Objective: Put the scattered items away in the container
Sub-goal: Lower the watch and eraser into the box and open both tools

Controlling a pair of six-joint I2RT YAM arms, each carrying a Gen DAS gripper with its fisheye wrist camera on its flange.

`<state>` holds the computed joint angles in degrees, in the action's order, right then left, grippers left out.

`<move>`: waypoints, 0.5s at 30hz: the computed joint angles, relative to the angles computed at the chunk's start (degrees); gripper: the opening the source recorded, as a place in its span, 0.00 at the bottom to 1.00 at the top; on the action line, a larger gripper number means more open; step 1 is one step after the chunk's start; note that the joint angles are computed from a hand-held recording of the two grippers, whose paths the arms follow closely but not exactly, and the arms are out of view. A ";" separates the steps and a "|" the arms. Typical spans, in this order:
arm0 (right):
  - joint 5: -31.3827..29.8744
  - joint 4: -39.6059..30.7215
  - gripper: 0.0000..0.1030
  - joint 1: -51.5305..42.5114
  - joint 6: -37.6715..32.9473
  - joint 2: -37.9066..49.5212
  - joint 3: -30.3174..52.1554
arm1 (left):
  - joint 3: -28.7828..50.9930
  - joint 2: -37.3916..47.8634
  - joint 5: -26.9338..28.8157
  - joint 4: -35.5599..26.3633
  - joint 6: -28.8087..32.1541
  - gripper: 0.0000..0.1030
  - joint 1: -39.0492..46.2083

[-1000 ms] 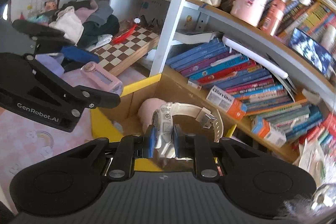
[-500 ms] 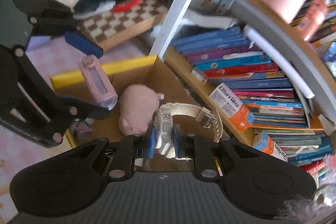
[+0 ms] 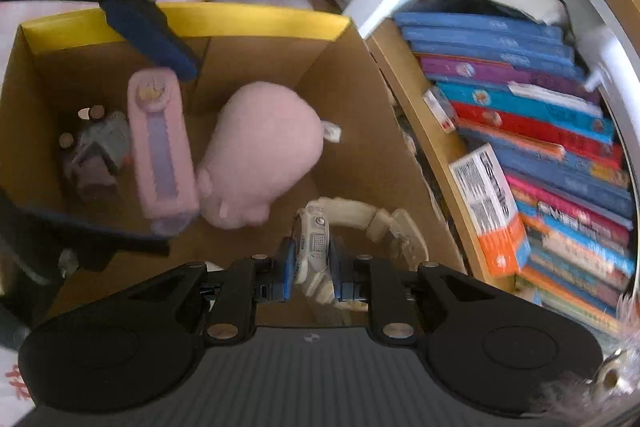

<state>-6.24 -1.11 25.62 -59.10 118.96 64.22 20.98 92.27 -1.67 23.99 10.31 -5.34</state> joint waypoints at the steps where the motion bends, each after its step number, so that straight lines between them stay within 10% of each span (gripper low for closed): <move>1: -0.22 -1.43 0.17 0.23 -0.47 0.61 1.39 | 0.37 0.62 0.06 -0.29 0.13 0.74 0.04; 15: -0.74 -9.88 0.15 2.45 -0.35 9.30 13.10 | 2.88 4.10 1.10 -2.83 -2.24 0.74 0.76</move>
